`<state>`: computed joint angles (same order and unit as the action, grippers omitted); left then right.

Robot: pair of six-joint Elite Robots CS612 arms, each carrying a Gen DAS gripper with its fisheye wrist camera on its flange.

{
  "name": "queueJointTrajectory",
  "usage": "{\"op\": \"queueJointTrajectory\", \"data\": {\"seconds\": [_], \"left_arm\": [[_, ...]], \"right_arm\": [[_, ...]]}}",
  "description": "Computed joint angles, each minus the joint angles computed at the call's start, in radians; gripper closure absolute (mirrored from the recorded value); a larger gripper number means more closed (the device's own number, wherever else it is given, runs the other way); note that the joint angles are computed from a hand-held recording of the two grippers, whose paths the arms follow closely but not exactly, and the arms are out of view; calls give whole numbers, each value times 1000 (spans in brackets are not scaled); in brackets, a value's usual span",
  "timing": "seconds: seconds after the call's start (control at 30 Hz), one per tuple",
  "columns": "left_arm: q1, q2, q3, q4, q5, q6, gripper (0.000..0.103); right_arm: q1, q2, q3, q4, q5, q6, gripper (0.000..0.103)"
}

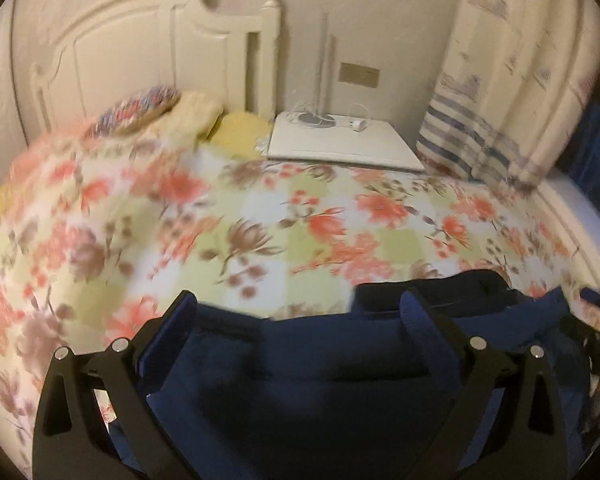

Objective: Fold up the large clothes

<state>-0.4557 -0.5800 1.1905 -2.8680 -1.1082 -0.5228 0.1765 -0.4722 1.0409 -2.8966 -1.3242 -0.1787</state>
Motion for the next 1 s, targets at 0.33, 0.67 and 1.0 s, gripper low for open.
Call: {"op": "queueJointTrajectory", "data": {"seconds": [0.33, 0.67, 1.0], "left_arm": [[22, 92, -150, 247, -108, -47, 2], [17, -50, 149, 175, 136, -127, 2], [-52, -107, 247, -86, 175, -29, 2]], "right_arm": [[53, 87, -182, 277, -73, -102, 5], [-31, 12, 14, 115, -52, 70, 5], [12, -93, 195, -104, -37, -66, 5]]}}
